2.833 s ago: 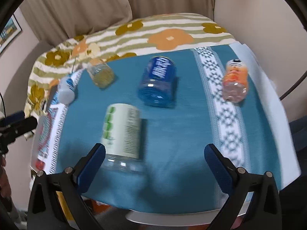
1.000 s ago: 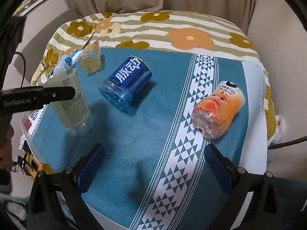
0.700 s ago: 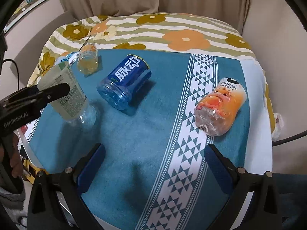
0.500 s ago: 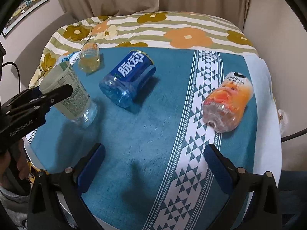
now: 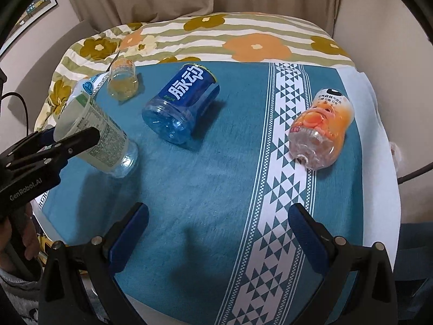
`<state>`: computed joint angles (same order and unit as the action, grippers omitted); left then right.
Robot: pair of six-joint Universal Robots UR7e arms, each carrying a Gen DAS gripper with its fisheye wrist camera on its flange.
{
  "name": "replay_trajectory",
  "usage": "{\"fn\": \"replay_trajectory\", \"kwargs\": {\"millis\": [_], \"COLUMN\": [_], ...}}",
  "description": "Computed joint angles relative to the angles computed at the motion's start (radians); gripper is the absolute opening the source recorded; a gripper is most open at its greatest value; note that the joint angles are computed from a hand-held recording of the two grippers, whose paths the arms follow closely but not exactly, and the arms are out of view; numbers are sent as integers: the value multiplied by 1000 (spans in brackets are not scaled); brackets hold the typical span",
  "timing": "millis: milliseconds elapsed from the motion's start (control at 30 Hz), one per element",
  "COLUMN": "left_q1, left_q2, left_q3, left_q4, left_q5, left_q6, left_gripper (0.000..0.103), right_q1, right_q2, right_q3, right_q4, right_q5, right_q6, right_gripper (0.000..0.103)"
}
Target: Flip cup upright
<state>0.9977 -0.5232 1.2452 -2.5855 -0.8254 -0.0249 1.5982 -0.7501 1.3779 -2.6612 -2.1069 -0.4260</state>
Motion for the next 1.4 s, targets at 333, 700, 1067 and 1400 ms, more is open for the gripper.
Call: {"fn": "replay_trajectory", "kwargs": {"millis": [333, 700, 1067, 1400], "left_q1": [3, -51, -97, -118], "left_q2": [0, -163, -340, -419], "left_q3": [-18, 100, 235, 339], "left_q4": [52, 78, 58, -38], "left_q5": [16, 51, 139, 157], "left_q6": [-17, -60, -93, -74], "left_gripper": [100, 103, 103, 103], "right_q1": [8, 90, 213, 259], "right_q2": [-12, -46, -49, -48], "right_q3": [30, 80, 104, 148], "right_q4": [-42, -170, -338, -453], "right_q5": [-12, -98, -236, -282], "right_q6": [19, 54, 71, 64], "right_gripper": [103, 103, 103, 103]}}
